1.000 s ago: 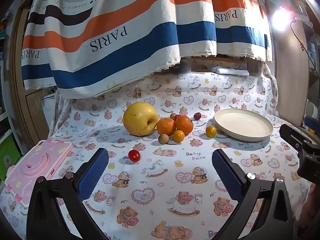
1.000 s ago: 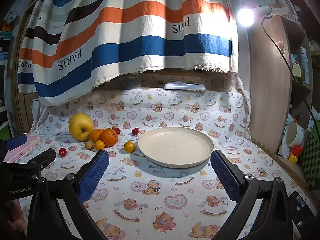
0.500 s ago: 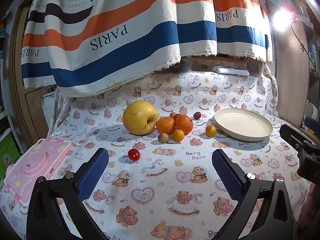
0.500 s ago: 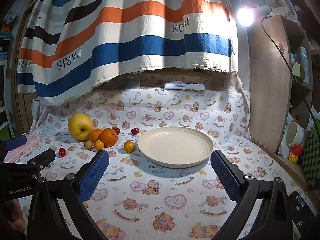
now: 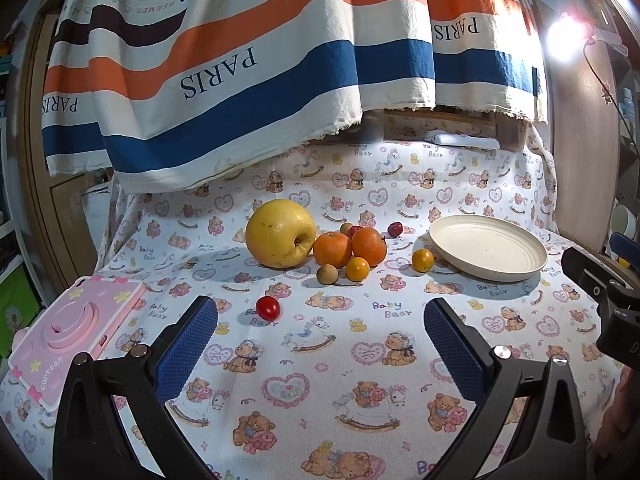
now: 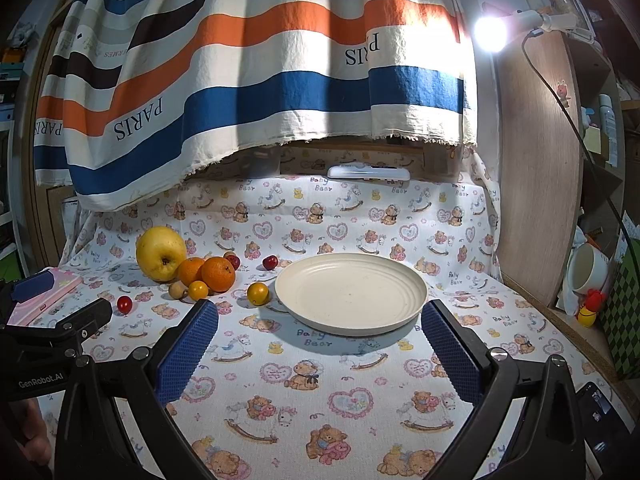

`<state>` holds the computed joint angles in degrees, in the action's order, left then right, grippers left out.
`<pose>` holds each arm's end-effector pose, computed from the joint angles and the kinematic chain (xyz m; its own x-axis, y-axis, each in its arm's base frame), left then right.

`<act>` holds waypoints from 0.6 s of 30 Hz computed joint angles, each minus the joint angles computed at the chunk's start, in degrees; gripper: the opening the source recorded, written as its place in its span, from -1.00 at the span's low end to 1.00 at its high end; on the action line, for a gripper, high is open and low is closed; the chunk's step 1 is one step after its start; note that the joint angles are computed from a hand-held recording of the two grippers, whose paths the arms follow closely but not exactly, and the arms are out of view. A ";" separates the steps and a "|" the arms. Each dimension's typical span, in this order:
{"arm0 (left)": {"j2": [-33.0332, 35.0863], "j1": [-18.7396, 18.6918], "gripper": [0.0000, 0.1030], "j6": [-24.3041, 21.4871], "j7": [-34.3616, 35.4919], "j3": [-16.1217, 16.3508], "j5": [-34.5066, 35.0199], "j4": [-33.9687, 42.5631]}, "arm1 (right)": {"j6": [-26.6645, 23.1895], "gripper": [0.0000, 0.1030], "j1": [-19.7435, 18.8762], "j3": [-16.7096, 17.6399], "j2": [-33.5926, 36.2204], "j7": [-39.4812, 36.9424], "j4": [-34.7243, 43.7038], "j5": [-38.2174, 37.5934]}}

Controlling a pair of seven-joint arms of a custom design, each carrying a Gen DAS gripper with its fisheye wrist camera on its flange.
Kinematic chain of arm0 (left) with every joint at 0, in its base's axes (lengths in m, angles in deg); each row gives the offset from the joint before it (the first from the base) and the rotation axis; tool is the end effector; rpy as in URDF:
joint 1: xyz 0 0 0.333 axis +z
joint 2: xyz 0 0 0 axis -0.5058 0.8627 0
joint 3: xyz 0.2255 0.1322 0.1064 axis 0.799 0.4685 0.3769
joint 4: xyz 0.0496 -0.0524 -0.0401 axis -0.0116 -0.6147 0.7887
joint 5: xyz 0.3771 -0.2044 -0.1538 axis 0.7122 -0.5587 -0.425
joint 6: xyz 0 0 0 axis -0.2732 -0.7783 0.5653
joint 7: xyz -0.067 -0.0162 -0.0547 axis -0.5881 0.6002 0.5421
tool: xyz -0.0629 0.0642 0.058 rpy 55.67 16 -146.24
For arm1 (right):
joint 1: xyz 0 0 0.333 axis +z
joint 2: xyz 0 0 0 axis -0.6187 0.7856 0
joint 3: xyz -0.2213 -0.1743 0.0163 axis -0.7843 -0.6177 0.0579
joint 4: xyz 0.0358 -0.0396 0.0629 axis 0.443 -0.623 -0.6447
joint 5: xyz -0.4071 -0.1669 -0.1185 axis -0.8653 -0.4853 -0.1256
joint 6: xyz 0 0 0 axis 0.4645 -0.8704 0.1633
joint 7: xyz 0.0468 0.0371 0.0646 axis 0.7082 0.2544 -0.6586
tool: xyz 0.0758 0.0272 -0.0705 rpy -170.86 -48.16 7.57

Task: Organize fruits

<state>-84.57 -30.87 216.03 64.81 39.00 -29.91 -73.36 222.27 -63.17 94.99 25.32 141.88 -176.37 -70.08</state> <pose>0.4676 -0.1483 0.3820 -0.2485 -0.9669 -0.0587 -0.3630 0.1491 -0.9198 0.4016 0.1872 0.4145 -0.2990 -0.9540 -0.0221 -0.3227 0.1229 -0.9385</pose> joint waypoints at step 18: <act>-0.08 0.13 0.99 -0.42 -0.11 0.04 0.12 0.24 | 0.03 0.99 -0.08 -0.10 0.12 0.01 0.09 -0.16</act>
